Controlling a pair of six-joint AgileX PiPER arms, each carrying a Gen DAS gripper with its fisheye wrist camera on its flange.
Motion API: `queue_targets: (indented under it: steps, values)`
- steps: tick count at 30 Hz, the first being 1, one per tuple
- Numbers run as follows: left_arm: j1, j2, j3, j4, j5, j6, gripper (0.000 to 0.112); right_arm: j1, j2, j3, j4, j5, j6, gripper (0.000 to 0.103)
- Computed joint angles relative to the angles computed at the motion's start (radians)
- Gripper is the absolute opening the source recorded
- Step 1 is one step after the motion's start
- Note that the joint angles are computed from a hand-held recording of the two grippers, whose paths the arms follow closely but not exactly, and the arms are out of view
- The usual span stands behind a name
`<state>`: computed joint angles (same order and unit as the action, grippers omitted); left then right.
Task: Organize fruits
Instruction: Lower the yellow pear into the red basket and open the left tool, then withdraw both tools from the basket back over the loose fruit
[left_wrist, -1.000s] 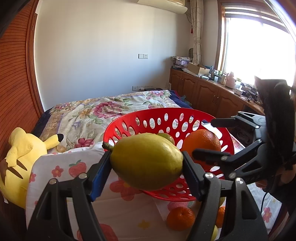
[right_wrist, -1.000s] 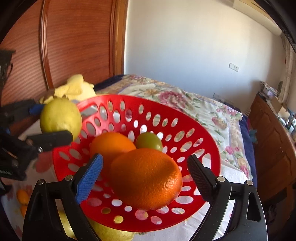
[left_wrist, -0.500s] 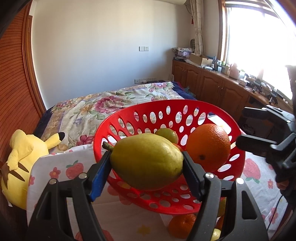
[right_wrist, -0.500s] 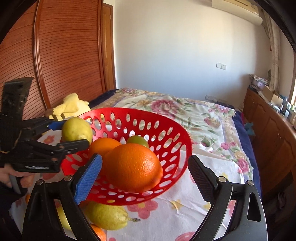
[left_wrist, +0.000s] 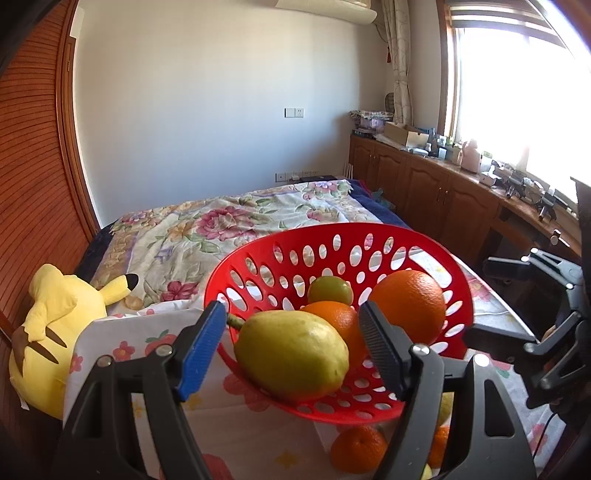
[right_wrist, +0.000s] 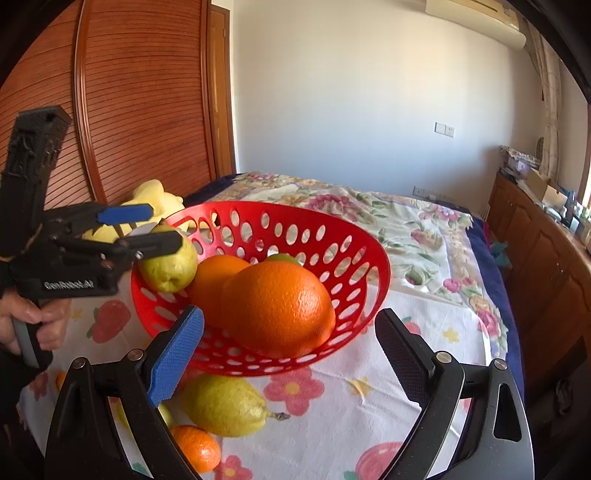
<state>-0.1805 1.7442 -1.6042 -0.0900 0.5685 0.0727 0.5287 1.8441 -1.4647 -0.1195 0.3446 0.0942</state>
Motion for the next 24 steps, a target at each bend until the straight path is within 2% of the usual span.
queue_targets:
  steps: [8, 14, 21, 24]
  values:
    - [0.012, -0.174, 0.194, -0.070, -0.055, 0.061, 0.075, 0.026, -0.082, 0.123, -0.078, -0.039, 0.122, 0.096]
    - [0.005, -0.321, 0.382, -0.076, -0.100, 0.072, 0.075, 0.070, -0.146, 0.236, -0.205, -0.070, 0.293, 0.096]
    - [0.015, -0.450, 0.562, -0.092, -0.134, 0.079, 0.075, 0.129, -0.207, 0.354, -0.391, -0.091, 0.538, 0.096]
    - [0.011, -0.500, 0.634, -0.079, -0.147, 0.071, 0.075, 0.165, -0.230, 0.395, -0.530, -0.088, 0.696, 0.096]
